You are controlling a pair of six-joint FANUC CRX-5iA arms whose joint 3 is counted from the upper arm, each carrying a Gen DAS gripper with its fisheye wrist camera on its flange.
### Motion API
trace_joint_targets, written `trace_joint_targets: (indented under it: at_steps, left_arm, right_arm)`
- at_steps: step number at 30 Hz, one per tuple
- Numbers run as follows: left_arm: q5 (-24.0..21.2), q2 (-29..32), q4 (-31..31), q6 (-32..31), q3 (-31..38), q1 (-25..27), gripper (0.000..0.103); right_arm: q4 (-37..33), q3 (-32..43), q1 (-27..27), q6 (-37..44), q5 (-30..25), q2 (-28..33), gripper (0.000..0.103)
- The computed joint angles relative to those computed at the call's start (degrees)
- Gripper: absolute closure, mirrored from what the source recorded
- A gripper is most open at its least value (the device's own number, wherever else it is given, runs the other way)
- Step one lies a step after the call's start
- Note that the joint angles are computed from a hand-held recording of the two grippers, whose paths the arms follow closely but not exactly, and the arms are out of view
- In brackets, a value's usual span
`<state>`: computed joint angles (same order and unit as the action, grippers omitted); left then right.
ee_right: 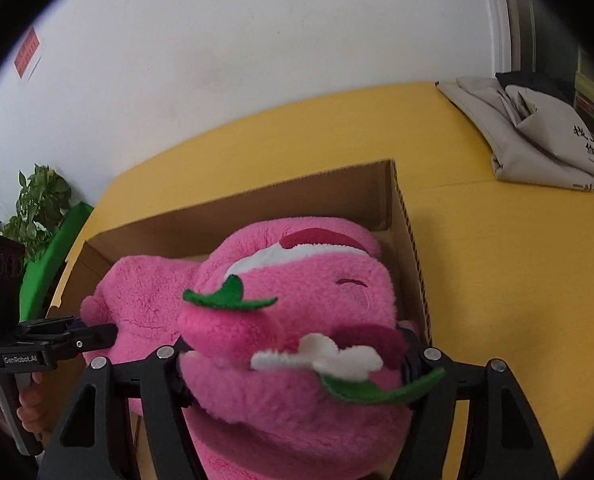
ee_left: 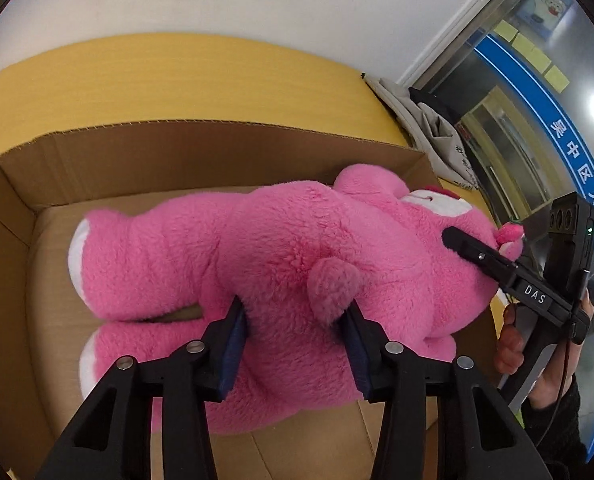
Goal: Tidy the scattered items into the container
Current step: 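Lower the pink bear into the cardboard box and open both grippers, then move both grippers to the white plush toy on the table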
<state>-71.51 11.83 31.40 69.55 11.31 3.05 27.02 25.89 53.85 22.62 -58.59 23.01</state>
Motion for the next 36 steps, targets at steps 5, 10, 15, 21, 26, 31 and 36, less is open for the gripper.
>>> trace_joint_targets:
  at_steps: [5, 10, 15, 21, 26, 31, 36]
  left_arm:
    - [-1.0, -2.4, -3.9, 2.9, 0.7, 0.0, 0.044]
    - [0.9, -15.6, -8.0, 0.9, -5.0, 1.8, 0.039]
    - [5.1, -35.9, -6.2, -2.7, -16.9, 6.2, 0.000]
    - [3.6, -51.9, -11.6, 1.8, -24.6, 4.4, 0.000]
    - [3.7, -59.5, -17.9, 9.8, -30.0, -2.9, 0.000]
    - [2.6, -63.2, -21.9, 16.8, -33.2, -8.8, 0.000]
    - [2.0, -65.0, -22.9, 19.8, -34.3, -10.9, 0.000]
  right_arm:
    - [-0.6, 1.8, -0.3, 1.3, -2.4, 1.4, 0.014]
    - [8.2, -10.8, 3.8, -9.0, 2.7, -10.0, 0.009]
    - [22.2, -22.0, 14.3, -19.2, 1.1, -21.4, 0.000]
    - [28.3, -22.5, 28.5, -24.7, -14.8, -20.5, 0.000]
    - [28.5, -22.3, 36.0, -31.5, -23.7, -16.9, 0.000]
    - [26.3, -20.2, 39.5, -29.9, -28.3, -13.4, 0.000]
    - [26.6, -20.3, 41.4, -30.5, -29.1, -12.8, 0.000]
